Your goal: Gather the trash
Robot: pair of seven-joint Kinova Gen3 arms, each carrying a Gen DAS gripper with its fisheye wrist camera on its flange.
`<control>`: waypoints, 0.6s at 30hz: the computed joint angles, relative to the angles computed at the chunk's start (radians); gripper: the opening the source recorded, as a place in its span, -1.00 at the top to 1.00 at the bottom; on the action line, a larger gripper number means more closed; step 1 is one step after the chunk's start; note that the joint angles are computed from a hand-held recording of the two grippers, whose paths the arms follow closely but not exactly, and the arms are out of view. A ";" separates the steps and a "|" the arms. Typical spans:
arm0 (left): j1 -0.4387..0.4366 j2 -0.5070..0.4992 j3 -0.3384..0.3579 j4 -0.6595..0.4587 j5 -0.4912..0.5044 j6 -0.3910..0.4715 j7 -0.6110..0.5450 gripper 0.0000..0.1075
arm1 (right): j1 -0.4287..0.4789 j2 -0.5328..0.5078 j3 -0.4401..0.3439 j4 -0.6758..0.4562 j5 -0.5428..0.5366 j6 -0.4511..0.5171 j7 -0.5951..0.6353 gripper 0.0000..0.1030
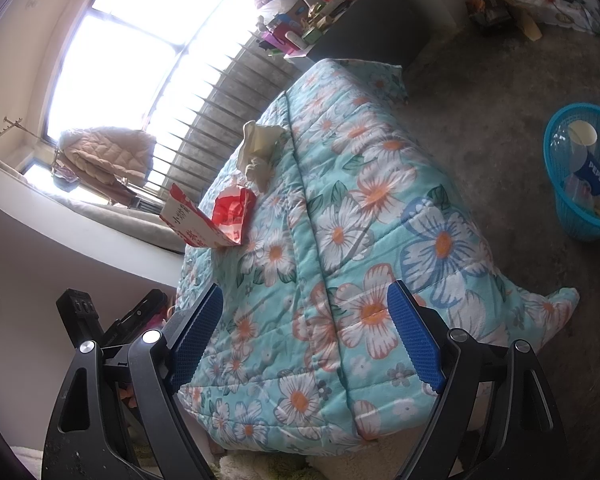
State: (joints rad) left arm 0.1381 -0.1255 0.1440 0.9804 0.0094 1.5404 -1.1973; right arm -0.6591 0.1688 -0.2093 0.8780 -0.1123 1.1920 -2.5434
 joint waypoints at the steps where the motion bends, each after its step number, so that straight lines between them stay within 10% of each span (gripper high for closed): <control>1: 0.000 0.000 0.000 0.000 0.000 0.000 0.000 -0.20 | 0.000 0.000 0.000 0.000 0.000 0.000 0.000 -0.56; 18: 0.003 0.001 0.002 -0.002 -0.003 0.002 0.002 -0.20 | 0.003 -0.002 0.000 0.005 -0.005 -0.004 0.002 -0.56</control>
